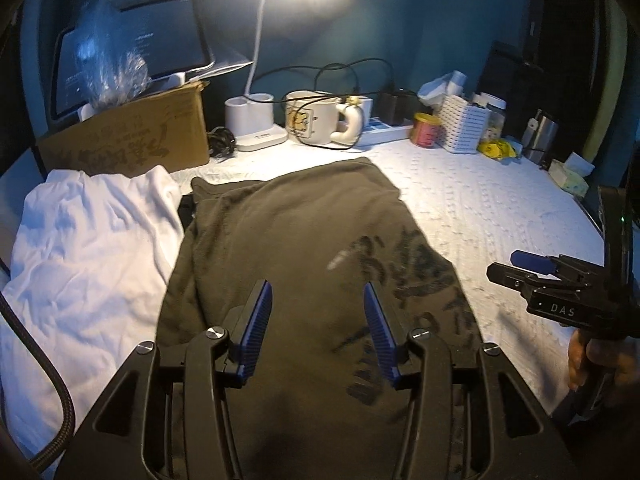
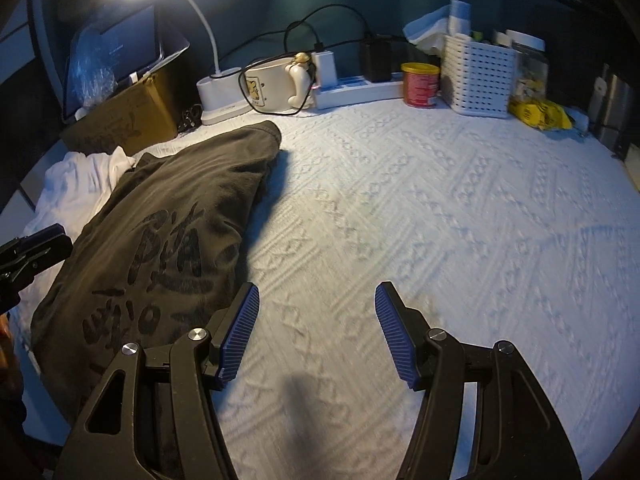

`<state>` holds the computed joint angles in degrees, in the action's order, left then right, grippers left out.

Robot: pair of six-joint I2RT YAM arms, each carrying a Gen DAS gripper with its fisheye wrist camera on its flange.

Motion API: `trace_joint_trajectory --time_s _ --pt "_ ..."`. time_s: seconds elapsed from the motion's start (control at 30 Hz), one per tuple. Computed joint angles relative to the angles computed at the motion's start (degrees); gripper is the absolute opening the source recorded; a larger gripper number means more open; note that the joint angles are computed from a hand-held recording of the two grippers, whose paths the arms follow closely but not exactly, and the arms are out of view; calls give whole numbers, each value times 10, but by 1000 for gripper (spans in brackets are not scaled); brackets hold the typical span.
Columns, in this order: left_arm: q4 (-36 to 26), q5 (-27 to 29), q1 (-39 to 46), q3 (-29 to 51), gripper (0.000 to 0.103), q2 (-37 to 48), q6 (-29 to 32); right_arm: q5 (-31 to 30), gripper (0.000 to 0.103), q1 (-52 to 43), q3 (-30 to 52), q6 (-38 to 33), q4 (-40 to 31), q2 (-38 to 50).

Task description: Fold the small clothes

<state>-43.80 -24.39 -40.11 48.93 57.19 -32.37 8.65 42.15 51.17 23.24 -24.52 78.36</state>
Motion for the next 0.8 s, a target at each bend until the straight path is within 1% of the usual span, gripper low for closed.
trace_joint_trajectory --time_s 0.07,0.1,0.13,0.3,0.37,0.43,0.5,0.6,0.67,0.8 --pt "-3 -21 -31 5 53 7 -14 -4 64 -4 -16 1 -2 -23" --pt "-6 -32 -43 7 62 10 -21 -4 64 -6 -25 1 -3 -36" --pt "-10 -49 -61 12 69 14 -32 -6 64 -9 -32 0 -6 -47" --pt "-35 -98 -124 43 70 35 -67 -9 64 -22 -53 -7 -24 -96" --pt "-42 -117 -146 56 74 45 -78 -7 64 -26 -56 -11 -35 -117" --pt "-42 -135 -164 66 85 52 -85 -2 64 -28 -58 -16 -48 -140" --pt "-38 -153 -180 73 88 58 -87 8 64 -29 -57 -19 -64 -166" --pt "-47 -179 -202 95 88 77 -92 23 65 -35 -57 -19 -83 -203" --pt "-50 -190 -211 108 88 85 -93 29 71 -45 -51 -24 -98 -224" --pt "-48 -214 -231 132 95 96 -85 41 72 -68 -33 -44 -128 -262"
